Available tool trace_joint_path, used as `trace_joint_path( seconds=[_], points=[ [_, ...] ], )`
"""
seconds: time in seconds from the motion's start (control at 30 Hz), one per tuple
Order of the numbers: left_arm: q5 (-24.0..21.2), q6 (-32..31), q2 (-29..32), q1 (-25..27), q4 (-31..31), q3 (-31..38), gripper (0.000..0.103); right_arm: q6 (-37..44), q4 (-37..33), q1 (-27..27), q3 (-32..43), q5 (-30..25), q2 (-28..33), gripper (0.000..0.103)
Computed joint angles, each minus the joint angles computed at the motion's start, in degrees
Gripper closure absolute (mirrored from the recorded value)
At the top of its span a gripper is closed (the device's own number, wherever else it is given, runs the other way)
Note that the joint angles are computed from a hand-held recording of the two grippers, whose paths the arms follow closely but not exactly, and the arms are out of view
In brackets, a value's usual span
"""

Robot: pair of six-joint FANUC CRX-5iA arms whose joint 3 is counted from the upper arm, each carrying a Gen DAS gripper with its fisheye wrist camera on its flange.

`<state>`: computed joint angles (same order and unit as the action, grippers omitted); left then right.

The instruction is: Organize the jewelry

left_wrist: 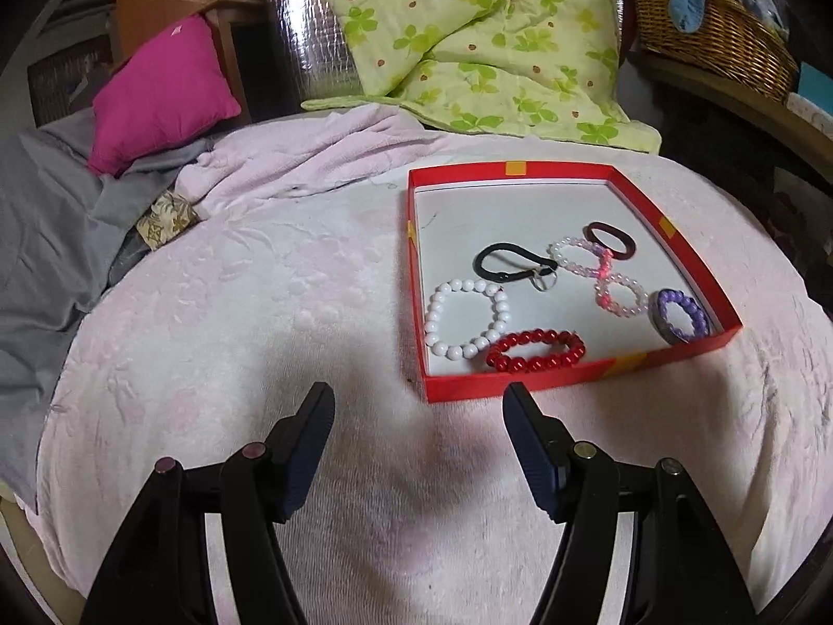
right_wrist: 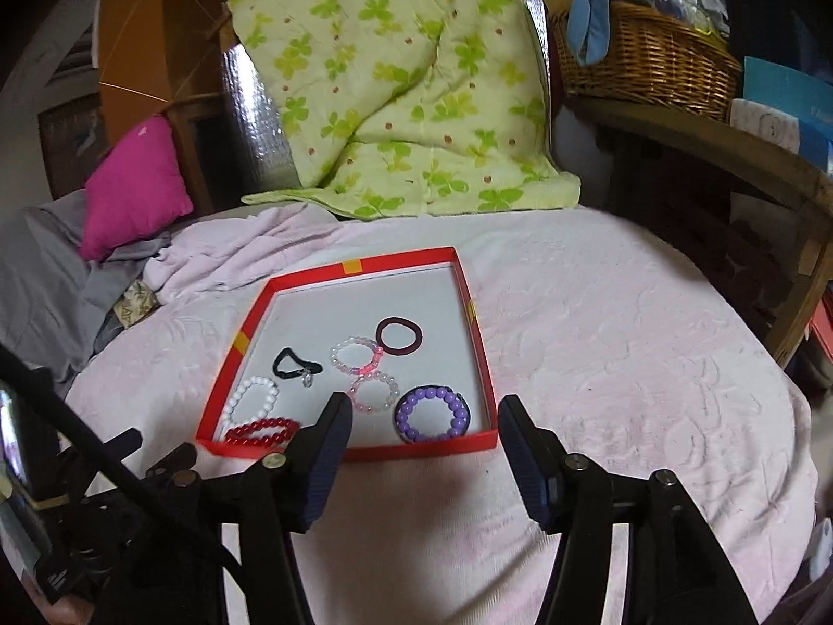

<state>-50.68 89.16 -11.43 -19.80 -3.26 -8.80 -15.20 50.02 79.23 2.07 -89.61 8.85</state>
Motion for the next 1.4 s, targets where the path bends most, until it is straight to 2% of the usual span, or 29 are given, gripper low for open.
trace_joint_path(
  seconds=[0.1,0.37,0.77,1.1,1.4],
  points=[
    [-0.5,1.0,-1.1,-1.1,-2.0,-0.1,0.035,-1.6,-0.2,1.4,-0.8,-0.2,-0.6,0.040],
    [-0.7,0.2,-3.6,-1.4,-0.5,-1.3,0.035,0.7,-1.4,2.5,0.6,0.1,0.4,0.040],
    [-2.2,1.1,-5.5,-3.4,-2.5,-1.0,0.035,3.1,-2.2,3.8,2.4,-0.5,0.9,0.040],
    [-3.2,2.1,-7.8,-4.4,-4.3,-1.0,0.035,1.0,-2.7,5.9,2.0,-1.5,-0.1,0.040],
    [-3.2,1.2,-9.8,-3.9,-3.4,-1.6,0.035,-0.1,-2.9,7.5,2.6,-3.1,0.5,0.040]
  ],
)
